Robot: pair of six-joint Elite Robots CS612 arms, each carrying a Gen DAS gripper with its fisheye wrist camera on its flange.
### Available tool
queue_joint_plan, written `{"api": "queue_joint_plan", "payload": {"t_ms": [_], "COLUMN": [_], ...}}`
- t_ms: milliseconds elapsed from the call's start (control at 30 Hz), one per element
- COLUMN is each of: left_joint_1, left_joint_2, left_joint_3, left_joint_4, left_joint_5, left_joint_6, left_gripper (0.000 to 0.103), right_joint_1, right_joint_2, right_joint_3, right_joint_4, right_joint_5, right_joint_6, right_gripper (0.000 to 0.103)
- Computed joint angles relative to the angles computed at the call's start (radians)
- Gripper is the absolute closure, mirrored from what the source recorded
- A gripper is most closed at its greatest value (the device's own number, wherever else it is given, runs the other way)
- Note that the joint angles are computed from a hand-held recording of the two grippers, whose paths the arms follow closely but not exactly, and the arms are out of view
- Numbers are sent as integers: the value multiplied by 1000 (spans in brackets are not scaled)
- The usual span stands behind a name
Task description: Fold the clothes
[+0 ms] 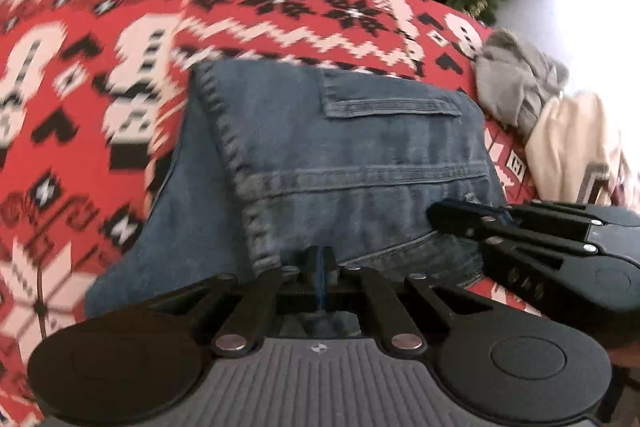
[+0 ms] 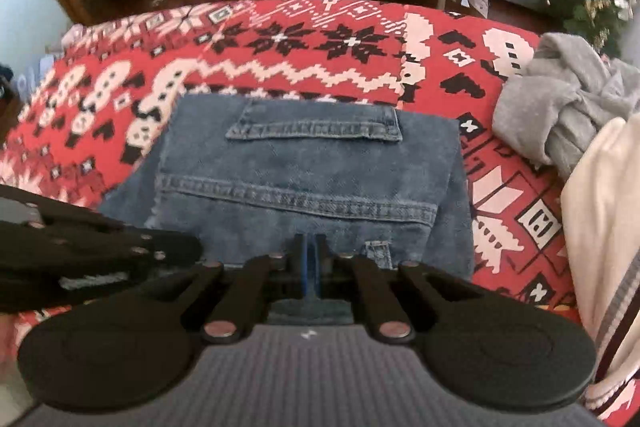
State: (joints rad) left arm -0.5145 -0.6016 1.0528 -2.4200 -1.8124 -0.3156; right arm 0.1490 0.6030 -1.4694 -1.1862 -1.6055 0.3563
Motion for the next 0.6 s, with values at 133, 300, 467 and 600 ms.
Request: {"api": "queue_joint_plan", "payload": {"t_ms": [133, 300, 467, 600], "left_joint_1": [4, 7, 9, 13], "left_joint_2": [-21, -38, 0, 6], "left_joint_3": [17, 31, -20, -13], "left_joint_4": [9, -59, -24, -21], "left_joint_5": [3, 15, 16, 8], "left_joint_6": [44, 48, 80, 84], "left_gripper": [101, 100, 100, 100], "right_joint_1": [-9, -9, -20, -33], "right_joint_2": [2, -6, -9, -10], "right_joint_3": [-24, -42, -45, -16], "right_joint_4": [35, 40, 49, 79], "right_joint_5": [-9, -45, -99, -70], "right_joint_6": [6, 9, 50, 54], "right_gripper": [103, 99, 98, 98]}}
